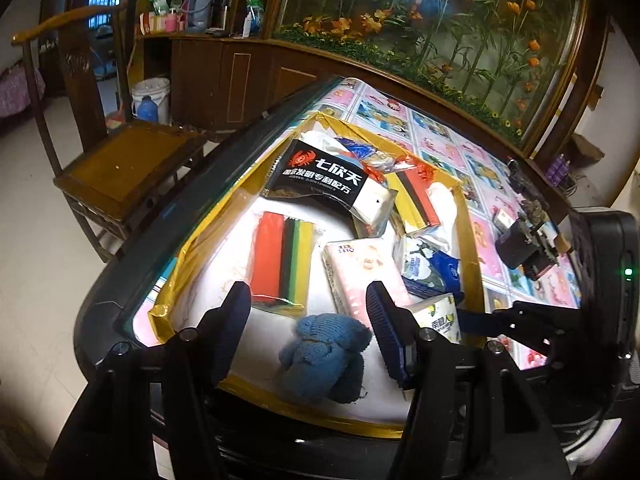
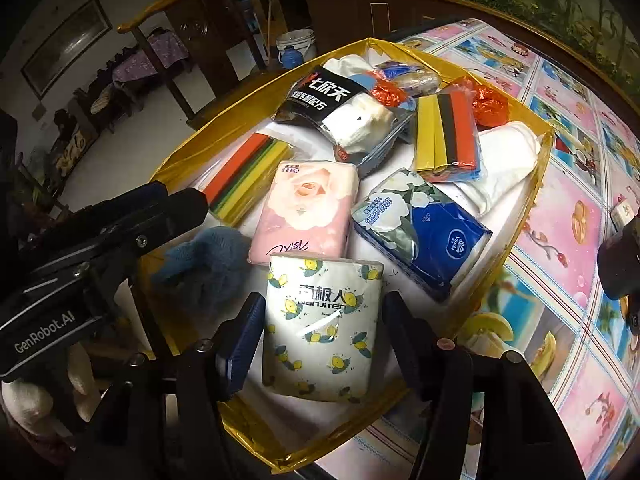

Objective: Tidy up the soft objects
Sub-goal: 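Lower the blue cloth and white tissue pack into the tray and open both tools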

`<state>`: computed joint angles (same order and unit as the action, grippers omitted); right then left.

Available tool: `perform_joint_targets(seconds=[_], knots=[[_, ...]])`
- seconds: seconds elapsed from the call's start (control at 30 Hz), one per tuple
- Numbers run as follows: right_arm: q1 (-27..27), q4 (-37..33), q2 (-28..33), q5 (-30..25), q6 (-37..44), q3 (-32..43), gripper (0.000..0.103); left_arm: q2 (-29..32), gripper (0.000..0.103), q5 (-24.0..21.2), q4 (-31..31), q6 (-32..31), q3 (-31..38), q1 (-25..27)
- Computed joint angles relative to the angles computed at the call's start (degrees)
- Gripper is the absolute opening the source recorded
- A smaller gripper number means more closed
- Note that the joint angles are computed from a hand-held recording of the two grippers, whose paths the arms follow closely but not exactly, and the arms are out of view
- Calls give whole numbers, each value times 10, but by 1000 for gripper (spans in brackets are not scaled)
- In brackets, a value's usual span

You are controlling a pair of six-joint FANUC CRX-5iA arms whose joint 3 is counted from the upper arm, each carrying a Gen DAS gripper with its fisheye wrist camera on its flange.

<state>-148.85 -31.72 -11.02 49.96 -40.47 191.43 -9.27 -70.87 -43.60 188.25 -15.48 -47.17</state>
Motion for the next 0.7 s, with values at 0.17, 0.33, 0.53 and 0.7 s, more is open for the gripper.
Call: perform_joint_targets(seconds=[0.17,0.33,0.53,0.7], knots=[[-10,-55,56,-26,70,67,81,14,59,-15,10,-12,14,1],[-30,-93,101,-43,128,116,83,30,59,-33,8,-19,33,-6],[-63,-128,121,-26,153,147,84,50,59,-55,5,-30,59,-18],[-97,-149,127,-2,165,156,84,66,59,-67,5,-44,79,-25]])
